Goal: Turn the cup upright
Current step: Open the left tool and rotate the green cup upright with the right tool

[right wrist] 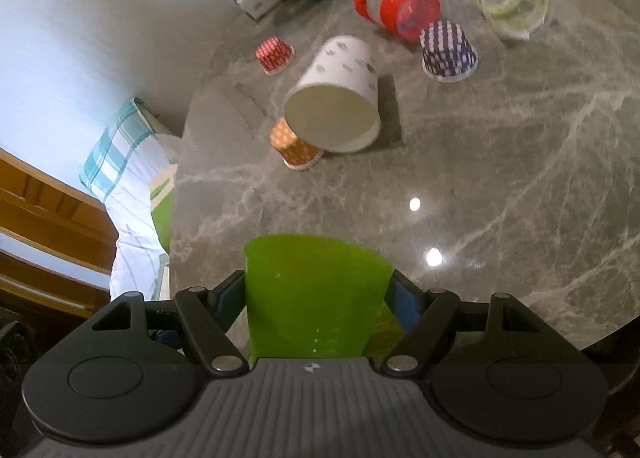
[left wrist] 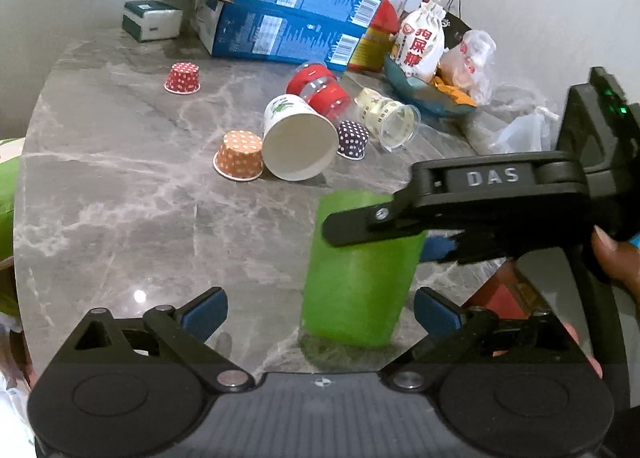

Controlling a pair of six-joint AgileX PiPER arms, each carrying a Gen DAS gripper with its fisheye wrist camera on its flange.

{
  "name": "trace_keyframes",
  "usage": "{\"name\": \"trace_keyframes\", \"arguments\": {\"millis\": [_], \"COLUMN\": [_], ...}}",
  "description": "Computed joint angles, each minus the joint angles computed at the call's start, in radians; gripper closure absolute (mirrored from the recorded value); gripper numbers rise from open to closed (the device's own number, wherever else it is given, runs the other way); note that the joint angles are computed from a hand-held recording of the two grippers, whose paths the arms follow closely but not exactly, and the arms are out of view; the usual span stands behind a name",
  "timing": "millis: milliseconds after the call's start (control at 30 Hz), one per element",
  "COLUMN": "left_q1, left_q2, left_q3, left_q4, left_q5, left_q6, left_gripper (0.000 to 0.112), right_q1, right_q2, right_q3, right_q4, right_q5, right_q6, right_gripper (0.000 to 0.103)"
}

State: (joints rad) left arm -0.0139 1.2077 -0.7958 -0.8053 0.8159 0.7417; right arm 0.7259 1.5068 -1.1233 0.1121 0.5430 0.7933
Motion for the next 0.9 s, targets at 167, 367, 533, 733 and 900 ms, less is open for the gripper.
{"name": "trace_keyframes", "arguments": {"millis": [167, 367, 533, 733, 900], "left_q1": [0.02, 0.073, 0.199, 0.392, 0.518], "left_q2": [-0.003, -0.01, -0.029, -0.064, -0.07], "left_q3": [0.002, 0.014, 0.048, 0.08, 0.11], "left_q4": [0.006, -0.04, -0.126, -0.236, -0.342], "left_q5": [0.016, 0.056, 0.107, 0.177, 0.252], "left_q6": [0.01, 0.058, 0.149, 0.287, 0.433], "left_gripper": [0.012, 0.012, 0.012, 0.012, 0.012], "right_q1": [0.047, 0.127, 0.243, 0.429, 0.504], "right_q2": [-0.022, -0.076, -0.089, -0.048, -0.009], "right_q3": [0.002, 0.03, 0.047, 0.06, 0.149], "right_q4": [-0.205, -0.565, -0.934, -1.333, -1.584], "right_q5": [-0.003, 0.014, 0.096, 0.373, 0.479], "right_q6": [0.171, 0.458, 0.735, 0.965, 1.096], "right_gripper": [0.029, 0.029, 0.029, 0.029, 0.029]}}
